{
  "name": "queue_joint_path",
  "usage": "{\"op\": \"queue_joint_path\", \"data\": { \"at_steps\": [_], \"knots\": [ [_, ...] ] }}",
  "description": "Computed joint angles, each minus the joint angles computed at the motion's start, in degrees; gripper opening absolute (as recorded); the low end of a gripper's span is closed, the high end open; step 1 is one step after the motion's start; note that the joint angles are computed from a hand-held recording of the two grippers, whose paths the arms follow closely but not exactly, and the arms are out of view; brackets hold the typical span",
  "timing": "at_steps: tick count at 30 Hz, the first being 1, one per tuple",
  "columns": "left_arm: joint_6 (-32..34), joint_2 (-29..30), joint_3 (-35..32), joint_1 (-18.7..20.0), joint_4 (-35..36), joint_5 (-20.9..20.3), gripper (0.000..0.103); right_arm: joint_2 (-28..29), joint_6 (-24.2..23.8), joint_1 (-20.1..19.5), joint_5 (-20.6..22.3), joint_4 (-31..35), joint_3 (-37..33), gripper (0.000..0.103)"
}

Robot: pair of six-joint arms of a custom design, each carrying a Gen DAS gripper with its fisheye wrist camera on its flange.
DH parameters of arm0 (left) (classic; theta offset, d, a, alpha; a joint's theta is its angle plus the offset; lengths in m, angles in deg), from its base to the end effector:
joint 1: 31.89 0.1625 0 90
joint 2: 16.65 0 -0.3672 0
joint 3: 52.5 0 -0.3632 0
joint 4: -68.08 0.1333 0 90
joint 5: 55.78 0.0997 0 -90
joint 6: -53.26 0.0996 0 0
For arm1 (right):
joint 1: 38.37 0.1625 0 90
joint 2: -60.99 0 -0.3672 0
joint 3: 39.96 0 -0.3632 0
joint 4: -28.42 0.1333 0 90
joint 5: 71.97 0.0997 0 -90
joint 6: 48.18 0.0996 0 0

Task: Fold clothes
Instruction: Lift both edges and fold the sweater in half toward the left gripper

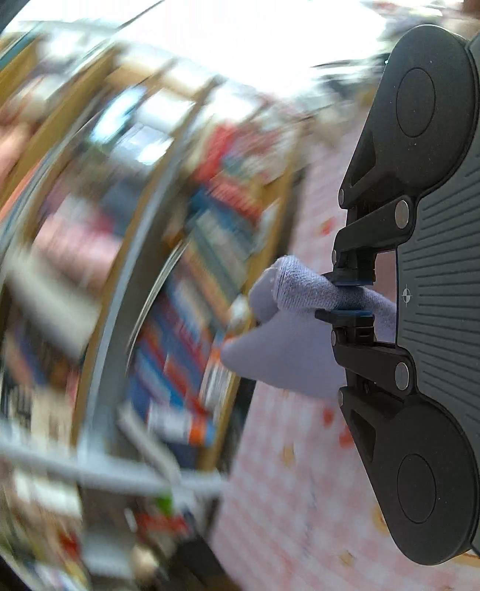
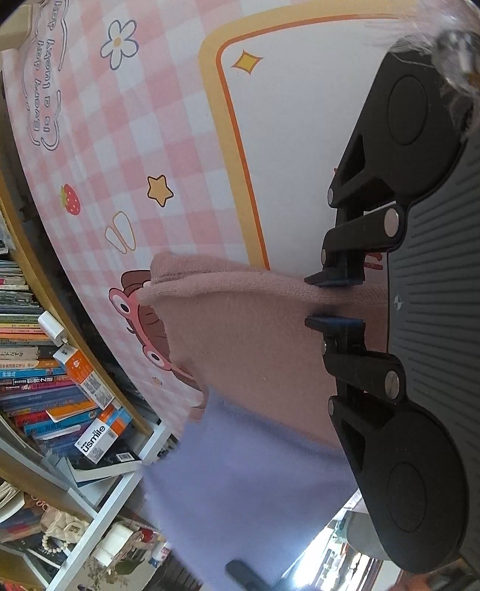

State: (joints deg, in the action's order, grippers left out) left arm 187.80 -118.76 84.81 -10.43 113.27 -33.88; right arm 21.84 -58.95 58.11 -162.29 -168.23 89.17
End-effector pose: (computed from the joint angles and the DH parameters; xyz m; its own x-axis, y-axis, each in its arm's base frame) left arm -0.0362 -0.2568 0.2589 -0.8509 -0.0534 -0.5227 0.4436 0.4600 -0.7691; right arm 0.1781 -0.3914 -0.0357 -0.9561 -0.2872 0.0589 -0.2919 0.9143 -0.2808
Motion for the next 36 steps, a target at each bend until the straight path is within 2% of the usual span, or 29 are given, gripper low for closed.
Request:
{"op": "queue_joint_path", "data": {
  "at_steps": [3,5,8,10,12,16,17,21,23,26,27,28,30,31,33,34,35,36],
  "knots": [
    [14.2,11.1,-3.7,5.3,-7.7,8.2,0.01,-0.1,-0.3,-0.7,1.0,0.0,0.3,0.014],
    [19.5,20.3,-6.2,9.5,-9.8,12.4,0.012,-0.4,-0.6,-1.3,1.8,0.3,0.5,0.014],
    [21.6,30.4,-7.8,12.3,-11.2,12.5,0.018,-0.7,-1.2,-1.7,2.4,1.1,0.6,0.014],
    [22.3,31.2,-8.1,13.1,-11.8,12.9,0.019,-0.8,-1.3,-2.0,2.6,1.4,0.6,0.014],
    [22.9,31.9,-8.4,13.8,-12.4,13.4,0.026,-0.8,-1.4,-2.1,2.8,1.4,0.7,0.015],
    [21.1,29.1,-7.4,13.0,-11.7,15.3,0.041,-1.2,-2.2,-2.1,2.4,0.9,1.2,0.026],
    [19.6,26.7,-6.2,11.6,-11.2,15.9,0.043,-1.5,-2.3,-2.2,2.2,-0.1,1.5,0.03],
    [11.9,16.7,-1.8,4.9,-7.6,17.3,0.044,-3.2,-1.7,-2.9,3.3,-5.4,3.3,0.033],
    [8.6,9.6,0.3,2.2,-6.0,16.8,0.044,-4.2,-1.2,-3.3,4.2,-8.2,4.1,0.035],
    [-1.0,0.6,2.3,-0.2,-2.3,12.6,0.044,-5.4,-1.1,-3.9,8.9,-7.6,4.0,0.044],
    [-3.2,0.6,2.1,0.7,-1.1,10.8,0.044,-5.4,-1.1,-3.7,9.9,-6.0,3.5,0.048],
    [-6.2,2.9,1.8,2.0,0.5,9.2,0.041,-5.4,-1.1,-3.5,10.8,-4.2,2.9,0.048],
    [-8.5,9.7,0.2,7.2,2.1,6.7,0.025,-4.4,-0.7,-2.2,10.0,-0.6,1.1,0.048],
    [-7.0,10.8,-0.2,9.2,1.4,6.6,0.019,-3.6,-0.3,-1.4,8.6,-0.1,0.3,0.048],
    [0.4,10.6,-1.0,13.3,-3.4,8.5,0.016,-1.3,1.0,0.2,5.8,-0.1,-1.4,0.045],
    [1.9,10.9,-0.7,14.2,-5.2,9.2,0.015,-0.3,1.7,0.7,5.0,0.3,-2.4,0.044],
    [2.6,11.5,0.0,14.4,-6.9,9.2,0.015,0.7,2.4,1.2,4.3,0.7,-3.3,0.04],
    [2.7,11.7,0.8,14.4,-7.9,9.3,0.015,1.6,2.8,1.8,3.6,1.1,-4.2,0.032]
  ]
}}
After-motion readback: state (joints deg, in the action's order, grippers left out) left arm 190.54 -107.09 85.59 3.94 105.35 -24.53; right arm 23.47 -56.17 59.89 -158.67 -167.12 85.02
